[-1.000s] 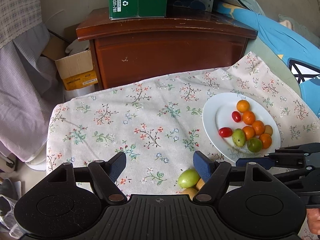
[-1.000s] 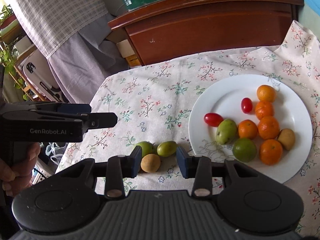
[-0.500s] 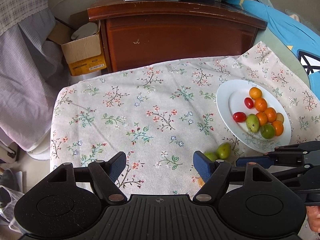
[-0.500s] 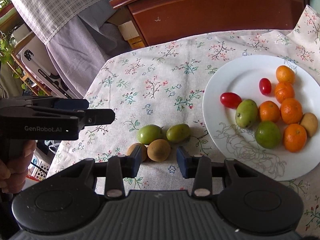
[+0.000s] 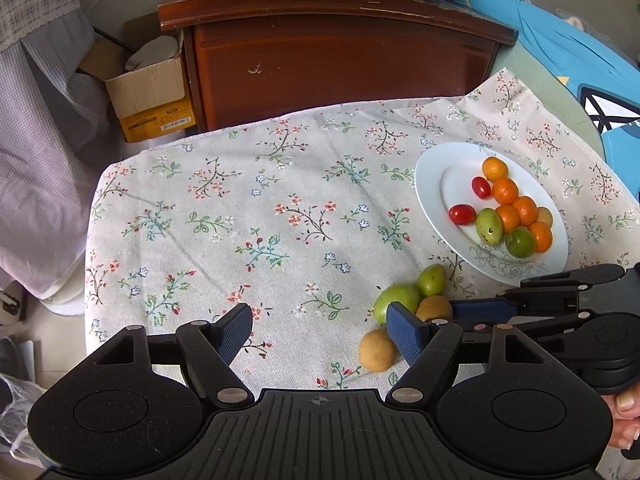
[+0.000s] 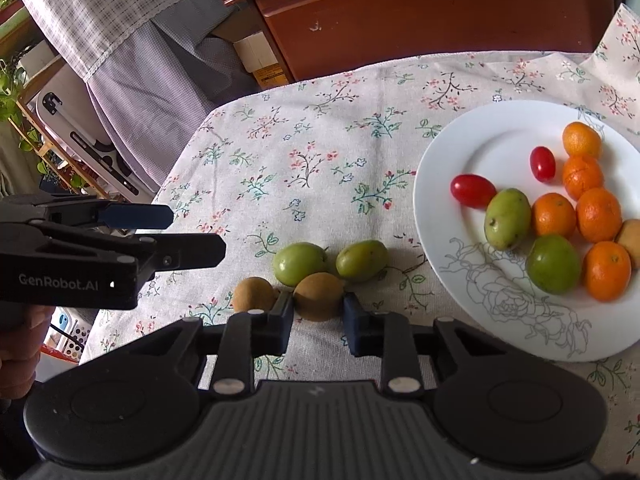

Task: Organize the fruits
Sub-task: 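Grasp a brown kiwi with the left tool while the right tool grasps another kiwi, then carry both kiwis onto the white plate and open both tools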

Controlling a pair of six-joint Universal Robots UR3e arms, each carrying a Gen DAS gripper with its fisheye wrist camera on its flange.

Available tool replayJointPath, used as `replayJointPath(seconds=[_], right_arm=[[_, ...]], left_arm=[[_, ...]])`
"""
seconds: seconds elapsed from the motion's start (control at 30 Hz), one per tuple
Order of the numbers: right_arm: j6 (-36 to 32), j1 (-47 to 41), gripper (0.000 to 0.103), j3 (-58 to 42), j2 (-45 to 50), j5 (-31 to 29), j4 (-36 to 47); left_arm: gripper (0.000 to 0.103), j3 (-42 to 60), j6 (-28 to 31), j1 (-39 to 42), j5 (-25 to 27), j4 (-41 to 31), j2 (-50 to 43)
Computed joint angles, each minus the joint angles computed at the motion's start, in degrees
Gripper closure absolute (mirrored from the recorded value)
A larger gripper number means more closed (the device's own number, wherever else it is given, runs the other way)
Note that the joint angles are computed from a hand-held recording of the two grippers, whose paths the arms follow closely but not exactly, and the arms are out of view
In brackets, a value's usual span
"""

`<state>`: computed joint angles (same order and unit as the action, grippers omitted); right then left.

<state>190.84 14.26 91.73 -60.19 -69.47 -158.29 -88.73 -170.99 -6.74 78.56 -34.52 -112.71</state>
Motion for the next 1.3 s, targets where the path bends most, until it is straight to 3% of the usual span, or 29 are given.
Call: replayJointPath(seconds=[0.23,0.43,0.53,0.67,0.8,0.93,1.3], right_arm=[[0.7,-1.8,0.076,1.3,-3.2,-0.4,-1.7],[2.4,-2.5,0.076,1.7,-3.8,-1.3,-2.6],[2.9,-2.6,0.076,1.8,-3.9,-1.7,-2.5],[3.7,-3.2,0.076,2.6,-4.5,-2.0,-3.1],[4.1,-3.8,0.076,3.0,-5.0,-1.9,-3.4],[4.0,-4.2,0.076,3.2,-5.3,-1.8,-3.4],[4.5,-6.7,0.076,4.8,-7.6,-2.6,-5.0]], left_arm=[[0.030,-1.8,3.5,-1.4,-1.0,-1.2,0.6],[0.032,-2.5,2.8,-2.8,-0.8,0.1,-0.9],[0.041,-2.0,1.9,-3.2,-0.3,0.7,-2.1],[0.064,-0.7,1.6,-3.4,-1.0,-0.1,-3.4],[0.064,-1.3,1.9,-4.3,0.2,1.1,-3.9],[0.079,-1.8,2.0,-4.4,-0.5,1.9,-3.7],[0.081,1.7,-2.3,-4.9,-2.4,2.4,-3.6]])
